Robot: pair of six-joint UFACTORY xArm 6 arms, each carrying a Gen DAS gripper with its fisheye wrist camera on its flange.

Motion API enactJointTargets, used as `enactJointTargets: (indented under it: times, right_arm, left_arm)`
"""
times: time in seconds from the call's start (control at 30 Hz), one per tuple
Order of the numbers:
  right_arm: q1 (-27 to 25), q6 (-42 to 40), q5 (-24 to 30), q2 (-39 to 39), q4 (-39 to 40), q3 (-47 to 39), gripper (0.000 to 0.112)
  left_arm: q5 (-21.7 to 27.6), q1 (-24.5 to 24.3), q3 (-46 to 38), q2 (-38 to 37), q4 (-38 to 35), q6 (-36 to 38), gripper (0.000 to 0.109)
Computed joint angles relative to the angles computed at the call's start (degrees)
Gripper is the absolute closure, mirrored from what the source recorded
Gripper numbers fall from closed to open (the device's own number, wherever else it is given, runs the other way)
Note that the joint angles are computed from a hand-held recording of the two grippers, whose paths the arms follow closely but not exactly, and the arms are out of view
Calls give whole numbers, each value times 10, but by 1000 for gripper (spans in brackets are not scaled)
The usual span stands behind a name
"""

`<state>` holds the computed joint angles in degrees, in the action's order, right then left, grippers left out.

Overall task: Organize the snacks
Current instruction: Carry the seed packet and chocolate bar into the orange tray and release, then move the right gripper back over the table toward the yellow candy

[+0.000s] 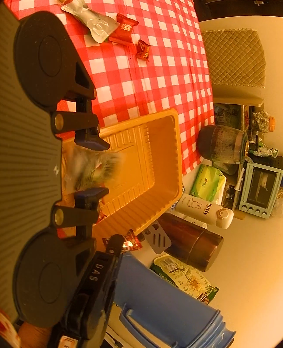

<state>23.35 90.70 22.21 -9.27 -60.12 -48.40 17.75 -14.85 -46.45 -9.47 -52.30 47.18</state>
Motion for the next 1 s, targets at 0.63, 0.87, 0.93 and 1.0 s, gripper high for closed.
enactJointTargets:
  times: [0.63, 0.87, 0.93, 1.0]
  right_arm:
    - [-3, 2, -26, 13, 5, -10, 90]
    - [-15, 2, -72, 26, 8, -14, 75]
    - [-14, 28, -70, 18, -10, -10, 43]
    - [-11, 6, -69, 12, 13, -6, 43]
  left_arm:
    - [1, 40, 26, -26, 21, -21, 75]
    - [-2, 52, 45, -39, 42, -36, 67]
    - [-1, 56, 49, -44, 52, -48, 64]
    - [0, 61, 55, -51, 64, -59, 59]
